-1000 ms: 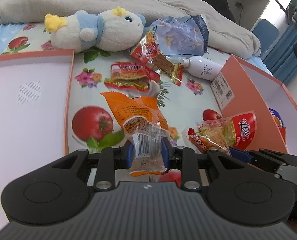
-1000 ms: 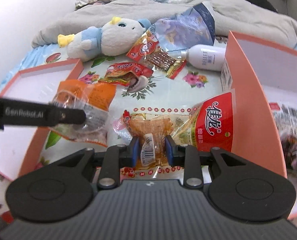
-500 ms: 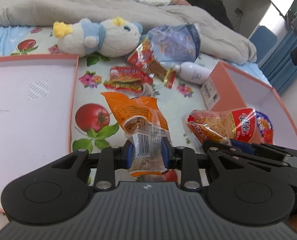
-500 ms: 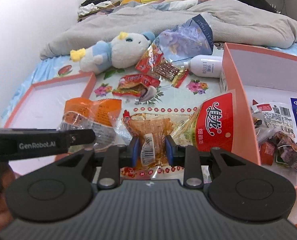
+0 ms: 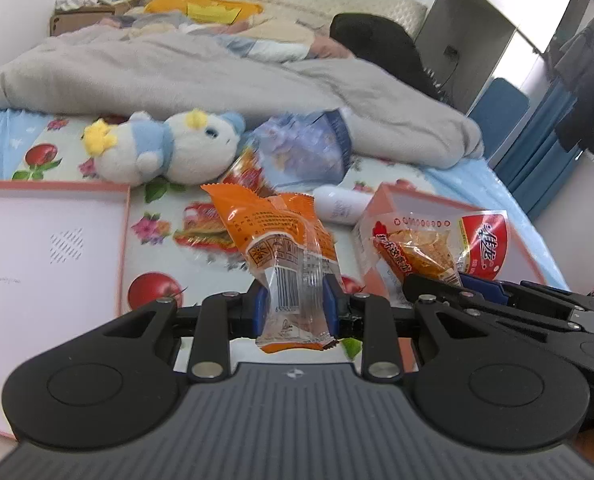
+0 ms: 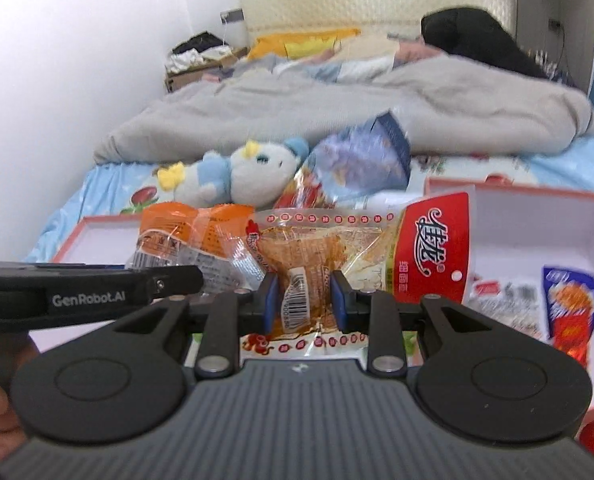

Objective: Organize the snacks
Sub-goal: 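Lift both held packets and carry them over the pink box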

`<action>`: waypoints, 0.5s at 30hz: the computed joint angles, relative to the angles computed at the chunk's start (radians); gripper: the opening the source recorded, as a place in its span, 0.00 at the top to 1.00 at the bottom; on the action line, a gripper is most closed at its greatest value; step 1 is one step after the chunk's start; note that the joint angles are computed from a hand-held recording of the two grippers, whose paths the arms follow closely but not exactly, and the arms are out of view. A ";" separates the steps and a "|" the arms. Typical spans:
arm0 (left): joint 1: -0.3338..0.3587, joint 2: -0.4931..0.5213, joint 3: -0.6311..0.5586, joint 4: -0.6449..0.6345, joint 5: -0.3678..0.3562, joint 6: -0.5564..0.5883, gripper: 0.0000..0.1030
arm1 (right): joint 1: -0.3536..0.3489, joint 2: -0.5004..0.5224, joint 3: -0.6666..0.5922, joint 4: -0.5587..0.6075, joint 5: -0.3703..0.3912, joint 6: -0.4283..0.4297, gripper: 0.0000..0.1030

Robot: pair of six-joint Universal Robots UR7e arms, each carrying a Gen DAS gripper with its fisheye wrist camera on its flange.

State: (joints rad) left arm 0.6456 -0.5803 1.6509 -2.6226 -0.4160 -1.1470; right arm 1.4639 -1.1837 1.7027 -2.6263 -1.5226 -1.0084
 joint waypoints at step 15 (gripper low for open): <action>-0.033 0.126 -0.278 -0.101 0.038 0.315 0.68 | -0.017 -0.020 -0.124 0.026 0.075 0.000 0.70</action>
State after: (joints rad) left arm 0.6123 -0.4539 1.3728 -2.7238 -0.3781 -0.8322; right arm 1.4470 -1.2037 1.5791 -2.5999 -1.4476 -1.0085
